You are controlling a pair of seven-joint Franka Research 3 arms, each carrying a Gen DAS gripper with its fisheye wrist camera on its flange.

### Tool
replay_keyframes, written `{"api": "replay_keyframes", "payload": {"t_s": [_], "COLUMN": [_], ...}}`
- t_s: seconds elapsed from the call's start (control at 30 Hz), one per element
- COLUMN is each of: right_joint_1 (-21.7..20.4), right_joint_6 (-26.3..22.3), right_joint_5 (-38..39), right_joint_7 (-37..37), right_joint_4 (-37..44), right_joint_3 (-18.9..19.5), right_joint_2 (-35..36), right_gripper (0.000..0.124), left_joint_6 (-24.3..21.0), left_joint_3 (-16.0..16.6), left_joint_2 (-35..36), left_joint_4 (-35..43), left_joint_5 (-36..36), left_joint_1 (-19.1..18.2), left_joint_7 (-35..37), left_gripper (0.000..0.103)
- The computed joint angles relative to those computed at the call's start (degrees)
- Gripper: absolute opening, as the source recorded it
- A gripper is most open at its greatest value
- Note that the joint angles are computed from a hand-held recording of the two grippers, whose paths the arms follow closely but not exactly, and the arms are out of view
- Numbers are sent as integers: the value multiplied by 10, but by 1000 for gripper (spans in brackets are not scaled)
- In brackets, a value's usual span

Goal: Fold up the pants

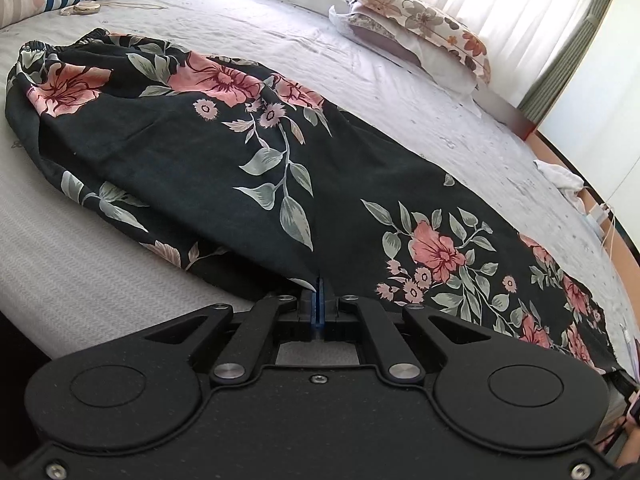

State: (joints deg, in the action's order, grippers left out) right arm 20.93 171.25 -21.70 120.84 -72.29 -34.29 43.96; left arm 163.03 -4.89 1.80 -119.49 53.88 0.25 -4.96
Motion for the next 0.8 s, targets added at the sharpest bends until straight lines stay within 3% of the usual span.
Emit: {"api": "replay_keyframes", "payload": {"t_s": [0.07,0.23,0.4,0.53,0.6,0.67,0.7,0.8], "right_joint_1": [-18,-29,-48,-45,-82,-145,-171,-227], "right_joint_6": [-13,-22,-12,24,46,66,78,94], "right_joint_5": [14,17,33,51,9,5,60,335], "right_joint_7": [-2,8,9,11,33,3,-63,-365], "right_joint_4": [17,28,-12,-64,-85,-104,-117,-133], "right_joint_3": [16,15,45,54,112,212,262,413], "right_joint_2": [6,10,-33,-80,-114,-144,-155,-168], "right_gripper": [30,66,80,91,93,100,103,103], "left_joint_6": [0,-3,-8,-2,1,5,6,8], "left_joint_3": [0,0,-2,-2,-2,-2,-2,-3], "left_joint_2": [0,-2,-1,-1,0,1,2,2], "left_joint_4": [0,-4,-1,-1,-1,1,2,3], "left_joint_5": [-2,9,13,26,38,51,58,69], "left_joint_1": [0,-1,-2,-3,-4,-5,-6,-8], "left_joint_7": [2,1,6,3,-2,-5,-5,-1], "left_gripper": [3,5,5,10,18,25,29,37]}}
